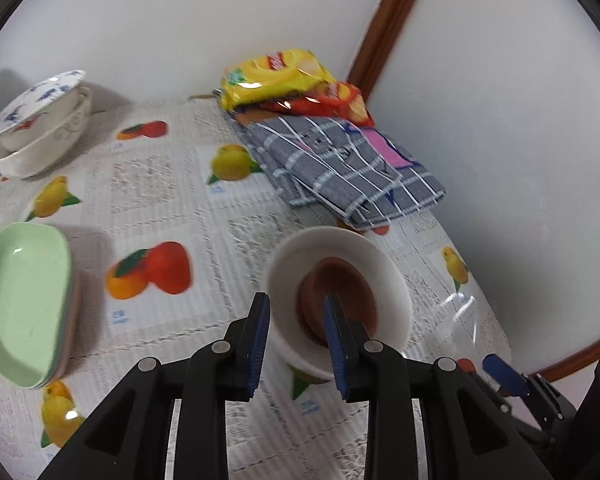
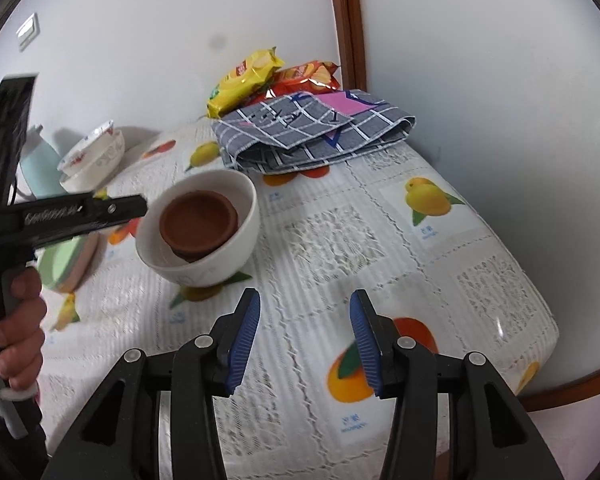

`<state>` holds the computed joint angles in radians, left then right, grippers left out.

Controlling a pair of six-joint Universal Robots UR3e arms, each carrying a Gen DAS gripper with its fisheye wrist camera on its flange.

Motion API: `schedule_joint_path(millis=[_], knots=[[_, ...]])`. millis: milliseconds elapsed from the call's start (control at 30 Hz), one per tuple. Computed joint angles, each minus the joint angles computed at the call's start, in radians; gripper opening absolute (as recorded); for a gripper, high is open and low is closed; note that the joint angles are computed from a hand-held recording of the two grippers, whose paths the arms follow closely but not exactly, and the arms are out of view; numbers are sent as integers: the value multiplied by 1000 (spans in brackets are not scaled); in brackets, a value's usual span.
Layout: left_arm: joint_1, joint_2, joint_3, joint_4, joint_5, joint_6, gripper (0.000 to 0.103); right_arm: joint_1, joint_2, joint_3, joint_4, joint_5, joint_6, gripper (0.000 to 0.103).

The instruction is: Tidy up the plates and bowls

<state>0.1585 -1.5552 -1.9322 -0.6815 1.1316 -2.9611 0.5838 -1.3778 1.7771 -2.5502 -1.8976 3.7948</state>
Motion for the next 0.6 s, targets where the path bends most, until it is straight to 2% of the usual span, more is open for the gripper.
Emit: schedule_joint_path(millis=[100, 133, 200, 233, 333, 467, 600], knots=[[55, 38, -38, 2, -32, 19, 26, 18, 20, -44, 23, -52, 19, 48], [69, 49, -50, 2, -38, 22, 26, 32, 29, -64, 37, -93, 30, 51], [96, 68, -63, -14, -49, 36, 26, 56, 50, -110, 75, -165, 42, 63], [108, 80, -69, -29, -59, 49, 26, 65, 60, -133, 87, -188, 39, 64], [122, 113, -86, -41, -55, 76, 26, 48, 54, -145, 84, -151, 14, 65], [163, 145, -78, -139, -127, 155, 26, 5, 30, -139, 64, -41, 31, 65], [141, 158, -71, -157, -91, 191, 26, -15, 17, -135, 38, 18, 46, 65]])
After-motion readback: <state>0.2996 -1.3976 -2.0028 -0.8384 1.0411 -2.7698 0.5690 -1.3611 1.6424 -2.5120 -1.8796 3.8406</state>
